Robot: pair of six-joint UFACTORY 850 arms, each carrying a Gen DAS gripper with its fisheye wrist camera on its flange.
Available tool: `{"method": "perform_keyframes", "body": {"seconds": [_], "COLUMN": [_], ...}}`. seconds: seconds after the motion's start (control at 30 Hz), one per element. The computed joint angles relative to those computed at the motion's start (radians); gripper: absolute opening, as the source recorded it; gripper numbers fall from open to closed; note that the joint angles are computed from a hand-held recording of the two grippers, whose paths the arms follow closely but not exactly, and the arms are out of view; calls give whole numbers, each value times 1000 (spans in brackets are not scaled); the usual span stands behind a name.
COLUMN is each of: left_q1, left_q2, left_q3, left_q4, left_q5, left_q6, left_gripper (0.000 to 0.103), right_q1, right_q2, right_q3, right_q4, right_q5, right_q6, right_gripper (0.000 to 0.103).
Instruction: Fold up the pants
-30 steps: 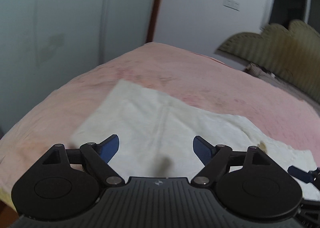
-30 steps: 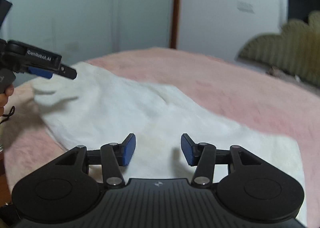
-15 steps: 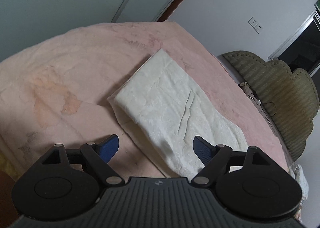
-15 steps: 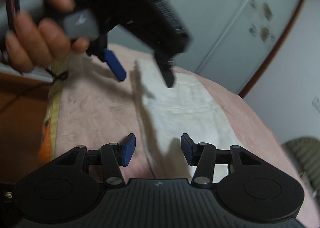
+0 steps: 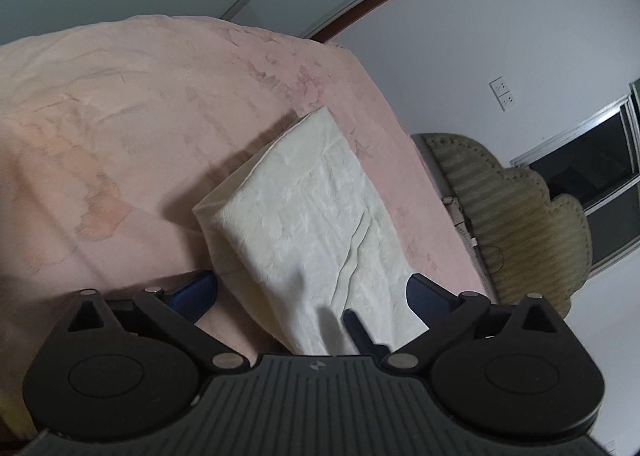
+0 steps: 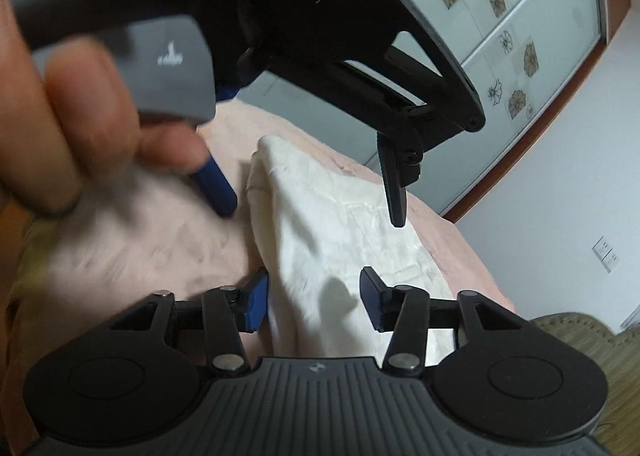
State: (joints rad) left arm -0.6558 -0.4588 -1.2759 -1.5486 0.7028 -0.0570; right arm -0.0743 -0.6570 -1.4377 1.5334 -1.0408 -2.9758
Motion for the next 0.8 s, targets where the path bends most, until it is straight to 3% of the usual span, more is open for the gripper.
{"method": "perform_keyframes", "body": {"seconds": [0.17,0.37,0.4,0.43,0.47,0.53,0.6,0.63,0.7,0.8], "left_q1": [31,64,69,75,80,81,79,76,72,66], "left_q2": [0,-35,-42,-45,-50,-66,-73,-75,-81,-92], "left_q3": [19,-19,-28,-34,-47,-81,-92,-94,-103,-128], "left_q4": [163,233,232,239,204,78,27,10,-19,-91], "left_q5": [-32,-39,-45,-57,-80,-90,-84,-78,-64,-45], "left_q6": [-187,-283,-281,-274,-230,-91,-35,-21,13,131], "left_gripper": [102,97,90,74,70,47,37,31,25,16], "right_q1": [-12,-28,-30,-32,-36,-54,-71,-74,-64,-19], "right_q2": [-26,-98,-116,-153,-185,-269,-349,-373,-370,-380], "right_q3": [-87,-265,-303,-380,-444,-599,-742,-789,-786,-791], "right_q4": [-115,-213,-245,-313,-367,-414,-379,-350,-344,-514], "right_q5": [-53,-147,-171,-226,-282,-437,-538,-527,-399,-203], "right_q6": [250,658,717,813,886,1019,1139,1196,1228,1309], "right_gripper": [20,20,20,20,20,20,20,20,20,20]}}
